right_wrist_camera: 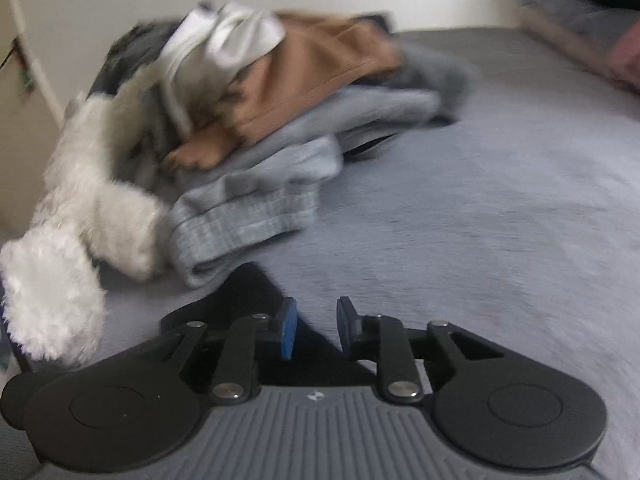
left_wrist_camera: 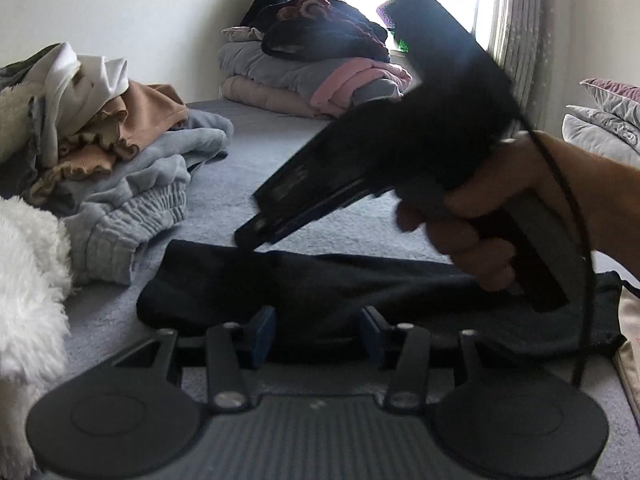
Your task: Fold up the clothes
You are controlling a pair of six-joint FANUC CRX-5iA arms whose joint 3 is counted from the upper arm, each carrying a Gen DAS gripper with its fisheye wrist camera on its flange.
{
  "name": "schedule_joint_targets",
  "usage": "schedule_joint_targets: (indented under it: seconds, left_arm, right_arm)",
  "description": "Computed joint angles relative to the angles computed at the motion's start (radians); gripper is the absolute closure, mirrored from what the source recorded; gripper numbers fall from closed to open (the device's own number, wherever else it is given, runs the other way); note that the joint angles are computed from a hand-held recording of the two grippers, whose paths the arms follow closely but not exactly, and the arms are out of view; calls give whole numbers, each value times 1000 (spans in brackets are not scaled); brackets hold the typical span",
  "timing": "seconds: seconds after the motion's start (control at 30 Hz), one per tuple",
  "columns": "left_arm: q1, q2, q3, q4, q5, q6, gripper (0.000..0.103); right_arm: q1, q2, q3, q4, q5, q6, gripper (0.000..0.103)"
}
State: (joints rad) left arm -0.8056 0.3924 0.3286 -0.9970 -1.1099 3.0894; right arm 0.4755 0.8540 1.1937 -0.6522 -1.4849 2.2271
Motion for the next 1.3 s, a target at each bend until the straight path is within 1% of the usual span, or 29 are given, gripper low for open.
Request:
schedule_joint_targets:
  seconds: [0.03,0.07,0.1,0.13,0.17,0.3,0.33,0.4,0.43,0.5,0.57,0.63,0.7,0.77,0.87,0.97,1.0,1.07,1.17,1.27,1.3]
  left_arm:
    - [1,-1,-2,3,2,3,54]
    - [5,-3,-5,10,4,4,54]
    - [9,-5,-7,17,6,5,54]
    - [11,-7,-10,18,10,7,54]
    - [14,-9,-14,19,14,9,54]
    - [13,0,-3,20,-8,-2,54]
    - [15,-1,-4,21,-7,-1,54]
    - [17,-2,-8,24,-4,1,54]
    - [18,-3,-10,26,-3,2,54]
    - [19,-5,-14,24,2,6,53]
    - [20,-9,-21,18,10,18,53]
    - [16,-15,-30,2,17,44,53]
    - [9,-19,-36,-15,23,64,53]
    - [-4,-27,-49,-56,39,100,53]
    - [-20,-25,-41,-99,70,94,53]
    - [-9,-21,-28,-82,162,23,53]
    - [2,-16,-18,-60,213,-26,54]
    - [39,5,12,27,309,-157,54]
    - [94,66,87,213,417,-424,54]
    - [135,133,150,365,475,-631,54]
    - [141,143,153,385,487,-645,54]
  right_arm:
    - [15,12,16,26,-12,2,79]
    - [30,7,-1,51,1,19,79]
    - [32,6,-2,42,-5,41,79]
    - [34,5,-2,33,-13,63,95]
    - [36,3,-5,25,-16,83,100]
    - [45,-45,-86,15,88,103,100]
    - [51,-45,-91,29,102,81,100]
    - [66,-35,-86,65,103,45,100]
    - [66,-51,-112,71,123,39,98]
    - [59,-87,-159,77,166,22,98]
    - [30,-111,-169,74,174,-6,93]
    - [-6,-125,-157,79,164,-41,84]
    - [-42,-144,-162,102,169,-59,81]
    - [-80,-177,-191,119,185,-59,79]
    - [-139,-223,-242,147,208,-63,78]
    - [-184,-297,-355,190,263,-62,77]
    - [-196,-318,-390,201,275,-66,77]
    - [-212,-342,-443,225,301,-71,77]
    - [-221,-347,-496,267,338,-93,77]
    - [-224,-328,-510,272,358,-103,77]
    - [-226,-318,-505,264,355,-100,77]
